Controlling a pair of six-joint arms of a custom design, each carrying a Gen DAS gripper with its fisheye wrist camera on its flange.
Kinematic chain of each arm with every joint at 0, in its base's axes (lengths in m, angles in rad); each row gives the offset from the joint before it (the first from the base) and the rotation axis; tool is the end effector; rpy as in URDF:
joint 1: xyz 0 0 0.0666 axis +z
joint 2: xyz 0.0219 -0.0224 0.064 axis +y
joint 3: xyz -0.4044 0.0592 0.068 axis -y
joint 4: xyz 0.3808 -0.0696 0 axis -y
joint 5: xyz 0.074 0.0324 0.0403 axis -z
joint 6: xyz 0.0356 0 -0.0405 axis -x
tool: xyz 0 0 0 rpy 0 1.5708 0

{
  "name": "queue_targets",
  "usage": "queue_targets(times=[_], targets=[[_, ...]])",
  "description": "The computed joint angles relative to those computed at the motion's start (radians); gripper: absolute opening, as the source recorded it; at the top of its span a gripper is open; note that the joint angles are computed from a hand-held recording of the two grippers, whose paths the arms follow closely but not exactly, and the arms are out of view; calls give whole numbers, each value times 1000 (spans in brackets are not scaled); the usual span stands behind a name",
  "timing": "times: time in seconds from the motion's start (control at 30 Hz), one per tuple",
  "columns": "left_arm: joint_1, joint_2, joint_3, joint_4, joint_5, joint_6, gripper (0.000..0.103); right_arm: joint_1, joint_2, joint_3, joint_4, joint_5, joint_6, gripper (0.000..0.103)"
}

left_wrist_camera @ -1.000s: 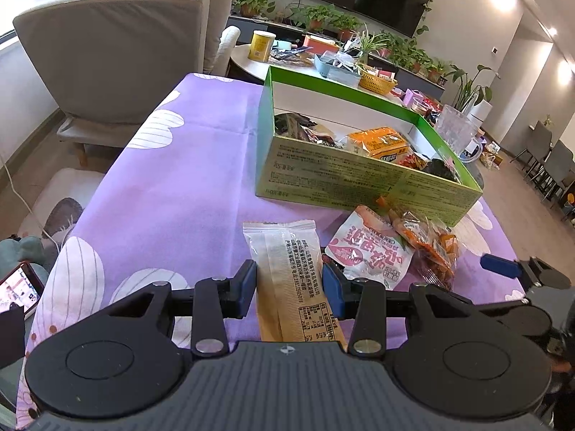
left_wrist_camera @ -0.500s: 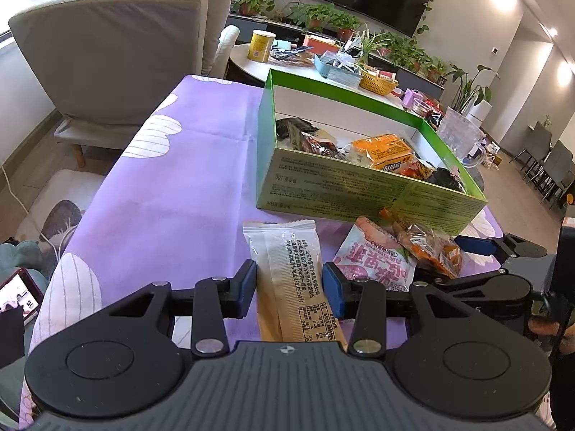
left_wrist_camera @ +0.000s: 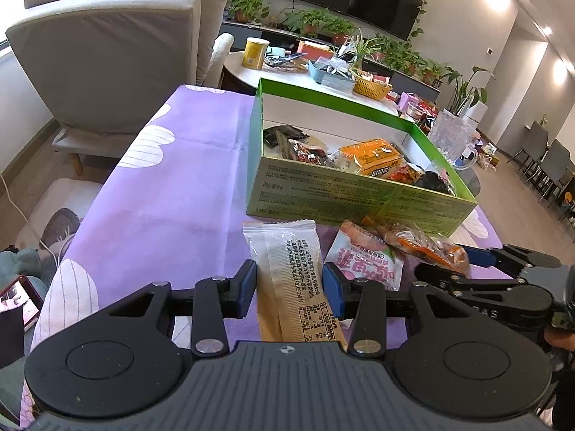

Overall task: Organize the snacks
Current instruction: 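Grasp the clear nut packet with orange label using the right tool, then carry both packets into the green box and open both tools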

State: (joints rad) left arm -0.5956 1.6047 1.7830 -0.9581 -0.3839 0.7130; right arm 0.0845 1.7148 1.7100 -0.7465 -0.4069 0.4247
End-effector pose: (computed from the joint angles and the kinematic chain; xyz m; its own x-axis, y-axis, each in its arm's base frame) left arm 0.4661 -0.3002 0.5246 -0.6363 -0.3014 -0.7101 -0.1540 0.9516 -0.2659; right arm 0.6025 0.0648 0.4463 -0.4690 -0.4195 -0.7772 -0.6135 0.7878 -0.0550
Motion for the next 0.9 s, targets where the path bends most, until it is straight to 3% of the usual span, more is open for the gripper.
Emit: queue_targets(times=[0.47, 0.9], targets=[[-14, 10, 25, 4, -13, -19, 38, -36, -65, -64, 103, -4, -54, 73], [-5, 26, 74, 18, -25, -47, 38, -39, -69, -41, 222, -30, -144, 73]])
